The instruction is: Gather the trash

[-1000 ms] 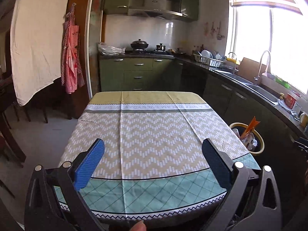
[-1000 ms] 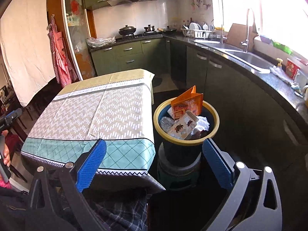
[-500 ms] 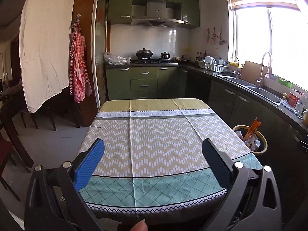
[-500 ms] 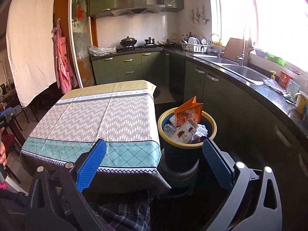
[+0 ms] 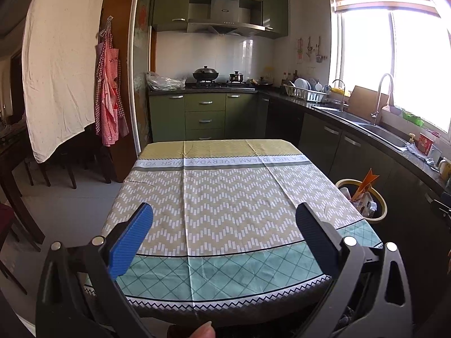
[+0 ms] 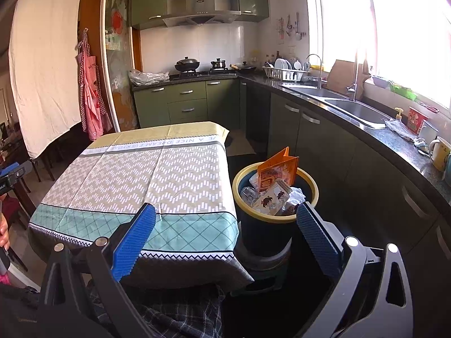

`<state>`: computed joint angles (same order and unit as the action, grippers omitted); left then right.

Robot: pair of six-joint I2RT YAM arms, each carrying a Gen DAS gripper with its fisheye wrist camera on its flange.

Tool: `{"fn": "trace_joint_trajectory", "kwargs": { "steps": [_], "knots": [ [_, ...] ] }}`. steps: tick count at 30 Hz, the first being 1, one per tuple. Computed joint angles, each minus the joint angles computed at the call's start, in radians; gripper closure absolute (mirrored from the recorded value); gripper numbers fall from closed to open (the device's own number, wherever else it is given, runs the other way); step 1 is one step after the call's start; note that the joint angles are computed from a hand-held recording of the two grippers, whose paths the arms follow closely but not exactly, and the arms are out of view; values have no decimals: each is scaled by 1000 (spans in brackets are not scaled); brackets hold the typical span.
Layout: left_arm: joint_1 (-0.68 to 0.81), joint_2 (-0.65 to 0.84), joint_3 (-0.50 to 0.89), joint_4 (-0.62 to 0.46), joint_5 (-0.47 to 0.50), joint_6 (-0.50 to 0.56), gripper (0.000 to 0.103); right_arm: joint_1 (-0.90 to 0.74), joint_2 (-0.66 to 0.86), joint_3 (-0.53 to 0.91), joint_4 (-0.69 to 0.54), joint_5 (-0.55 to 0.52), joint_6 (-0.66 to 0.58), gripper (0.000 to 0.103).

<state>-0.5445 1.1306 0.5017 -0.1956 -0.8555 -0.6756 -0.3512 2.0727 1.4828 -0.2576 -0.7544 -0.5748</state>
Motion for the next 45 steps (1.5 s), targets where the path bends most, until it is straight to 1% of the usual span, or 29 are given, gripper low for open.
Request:
{"fn": "trace_joint_trajectory", "kwargs": {
  "steps": [9, 26, 45],
  "knots": [
    [-5, -19, -1, -8, -6, -3, 7, 3, -1, -6, 19, 3, 12, 4],
    [-9, -31, -1, -12, -3, 3, 7, 7, 12, 14, 9, 7, 7, 4],
    [-21, -32, 5, -38, -19, -19, 7, 14, 40, 57, -17, 9, -8, 4]
  ]
}}
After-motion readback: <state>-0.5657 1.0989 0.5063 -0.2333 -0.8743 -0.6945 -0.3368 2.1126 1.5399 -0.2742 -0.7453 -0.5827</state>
